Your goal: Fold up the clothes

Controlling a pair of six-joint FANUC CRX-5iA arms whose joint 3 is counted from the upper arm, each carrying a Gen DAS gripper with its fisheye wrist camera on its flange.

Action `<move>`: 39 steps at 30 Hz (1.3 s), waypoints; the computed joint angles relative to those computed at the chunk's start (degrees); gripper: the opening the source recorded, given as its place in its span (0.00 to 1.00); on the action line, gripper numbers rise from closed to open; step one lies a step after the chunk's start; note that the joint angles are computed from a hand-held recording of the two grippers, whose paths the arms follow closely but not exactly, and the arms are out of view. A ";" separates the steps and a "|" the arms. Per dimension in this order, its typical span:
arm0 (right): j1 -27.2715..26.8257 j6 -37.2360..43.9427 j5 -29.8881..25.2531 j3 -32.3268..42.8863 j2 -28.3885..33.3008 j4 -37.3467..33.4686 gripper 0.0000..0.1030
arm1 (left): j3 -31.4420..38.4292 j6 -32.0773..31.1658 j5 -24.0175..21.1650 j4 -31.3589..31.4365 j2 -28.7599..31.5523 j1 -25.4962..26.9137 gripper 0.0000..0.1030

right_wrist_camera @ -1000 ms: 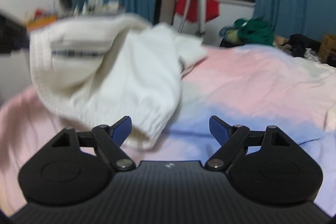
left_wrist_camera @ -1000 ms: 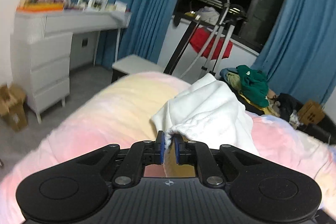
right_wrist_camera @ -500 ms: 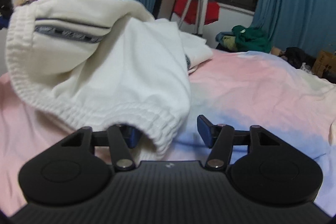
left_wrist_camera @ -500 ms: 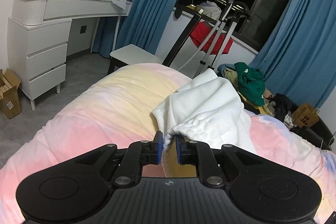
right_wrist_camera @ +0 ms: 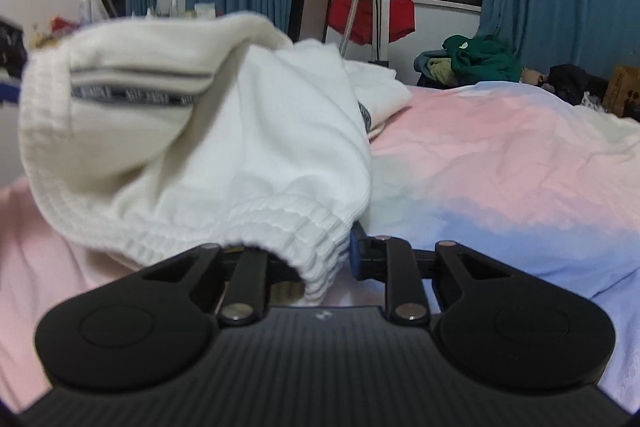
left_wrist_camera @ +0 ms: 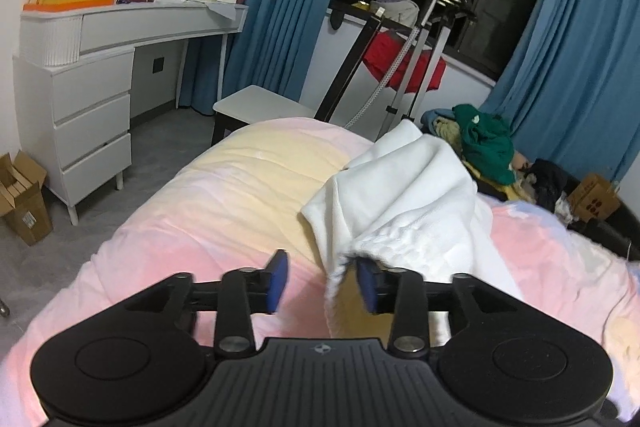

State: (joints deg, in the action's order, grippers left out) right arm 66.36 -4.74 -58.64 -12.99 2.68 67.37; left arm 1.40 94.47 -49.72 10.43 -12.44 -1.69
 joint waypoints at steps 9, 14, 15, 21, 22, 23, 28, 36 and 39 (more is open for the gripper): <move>3.06 -4.40 -0.80 -0.73 -2.94 4.31 0.19 | -0.09 -15.77 -4.41 -1.53 -1.98 -1.75 0.75; 3.35 -3.37 -2.11 0.36 -2.59 4.07 0.19 | -0.88 -20.17 -3.09 -8.87 -3.76 -6.05 0.80; 3.24 -3.42 -2.02 0.46 -2.64 3.86 0.19 | -0.66 -20.10 -2.88 -11.35 -3.75 -7.45 0.80; 2.99 -3.32 -1.98 0.87 -2.69 3.04 0.19 | -0.20 -18.91 1.12 -21.92 -2.72 -13.68 0.80; 2.98 -3.03 -2.15 1.14 -2.57 2.55 0.19 | -0.34 -19.21 1.81 -22.84 -2.47 -14.36 0.80; 2.95 -2.70 -2.34 1.37 -2.43 2.04 0.19 | -0.53 -19.68 2.51 -23.57 -2.23 -14.95 0.80; 3.11 -0.55 -3.77 2.78 -1.57 -0.79 0.19 | -0.04 -16.65 4.93 -29.64 -0.29 -18.32 0.80; 4.31 3.16 -6.66 4.34 -0.73 -5.21 0.19 | -1.76 -14.14 15.67 -30.10 1.81 -19.79 0.77; 5.43 4.34 -7.70 5.04 -0.90 -7.87 0.19 | -3.31 -16.90 19.80 -23.79 2.25 -18.49 0.55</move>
